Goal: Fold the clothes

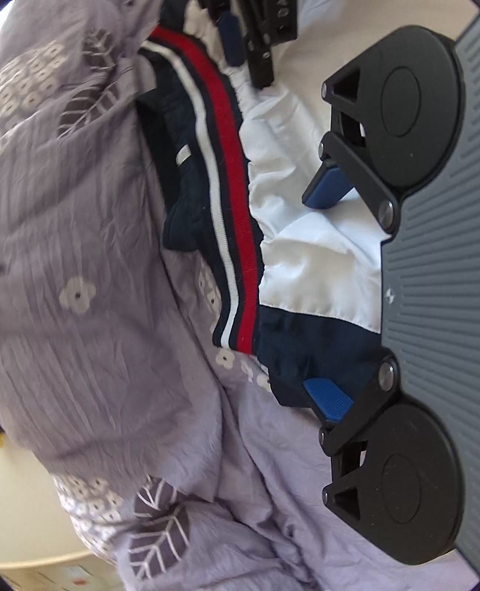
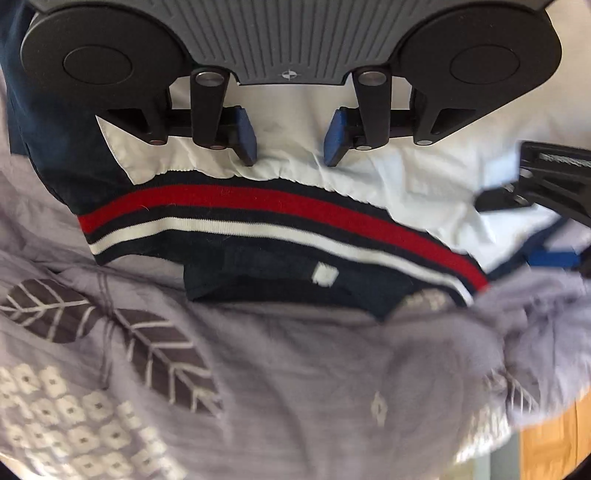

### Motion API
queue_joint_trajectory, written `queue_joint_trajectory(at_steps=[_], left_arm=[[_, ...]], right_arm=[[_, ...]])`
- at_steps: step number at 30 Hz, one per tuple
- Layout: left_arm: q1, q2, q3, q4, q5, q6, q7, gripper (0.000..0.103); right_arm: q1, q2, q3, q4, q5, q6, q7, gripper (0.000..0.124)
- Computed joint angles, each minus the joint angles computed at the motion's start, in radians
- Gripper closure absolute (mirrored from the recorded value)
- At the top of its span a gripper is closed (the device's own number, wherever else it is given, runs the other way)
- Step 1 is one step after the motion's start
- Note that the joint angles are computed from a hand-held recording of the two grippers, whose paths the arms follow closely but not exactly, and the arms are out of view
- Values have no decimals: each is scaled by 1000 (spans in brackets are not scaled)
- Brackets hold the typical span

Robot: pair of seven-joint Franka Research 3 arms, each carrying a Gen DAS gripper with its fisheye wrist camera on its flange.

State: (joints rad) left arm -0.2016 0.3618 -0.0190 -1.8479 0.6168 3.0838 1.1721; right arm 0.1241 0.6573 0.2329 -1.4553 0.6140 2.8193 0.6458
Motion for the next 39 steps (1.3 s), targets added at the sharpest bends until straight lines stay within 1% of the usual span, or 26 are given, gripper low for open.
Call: queue_joint_trajectory(at_steps=[1,2,4,5,6,8,9,11,12,13,14,15,16,17,18,19,21,22,24,26,29,31,33,35,37,39], left_arm=[[4,-8,-4,-11,0,3,6,3],[10,-12,-10,-18,-3,2,16,3],[42,-11,-41,-25,-35,-8,47,2],[64,-12,-64,-28,-65,-15,66,2],[78,-15,-77,-31,-90,-21,77,1],[79,-23,-71,-33,-107,-28,80,1],[67,-29,-56,-35,-97,-29,74,1],[36,-42,-17,-40,-58,-32,49,1],[21,-53,0,-44,-38,-40,26,1],[12,-67,11,-50,-25,-50,-2,1],[14,-84,9,-60,-22,-57,-21,3],[29,-102,-7,-77,-30,-48,-22,3],[48,-121,-29,-98,-46,-32,-11,3],[67,-139,-51,-119,-66,-16,4,3],[86,-156,-75,-140,-89,0,30,3],[98,-172,-95,-161,-104,12,59,3],[115,-201,-135,-201,-137,27,127,3],[111,-212,-146,-217,-147,22,150,3],[86,-230,-150,-235,-149,-15,161,3],[55,-237,-152,-236,-145,-83,140,3],[0,-235,-134,-225,-69,-169,14,3],[-12,-228,-143,-218,-68,-204,-34,3],[-23,-214,-143,-205,-53,-224,-83,3],[-35,-193,-135,-183,-13,-229,-128,3],[-46,-164,-125,-152,28,-234,-166,2],[-52,-124,-120,-104,39,-253,-179,1]], right_arm=[[-68,-32,78,-50,69,2,-87,66],[-129,-65,142,-101,148,0,-181,63],[-230,-139,228,-208,300,-6,-369,60],[-269,-175,250,-255,364,-14,-444,60],[-288,-206,244,-291,397,-30,-470,62],[-298,-251,193,-341,407,-70,-440,62],[-292,-262,160,-358,403,-61,-414,63],[-280,-265,108,-383,426,14,-410,75],[-273,-265,83,-390,444,45,-391,86],[-268,-274,57,-395,465,55,-347,89],[-275,-293,47,-405,511,54,-336,89],[-293,-320,56,-421,594,59,-383,81],[-310,-347,70,-439,691,62,-457,66],[-321,-374,78,-456,780,55,-526,60],[-328,-400,76,-474,848,32,-572,59],[-328,-420,69,-492,877,-2,-580,59],[-303,-450,56,-527,887,-37,-580,59],[-284,-463,51,-544,887,-38,-591,59],[-221,-473,52,-566,876,36,-637,59],[-163,-466,48,-572,867,103,-635,60],[-80,-445,33,-570,832,181,-581,60],[-26,-422,8,-558,761,216,-506,55],[19,-398,-20,-539,708,244,-465,55],[29,-381,-14,-521,737,269,-516,55],[48,-367,-28,-516,691,275,-479,52],[76,-352,-62,-524,568,264,-366,50]])
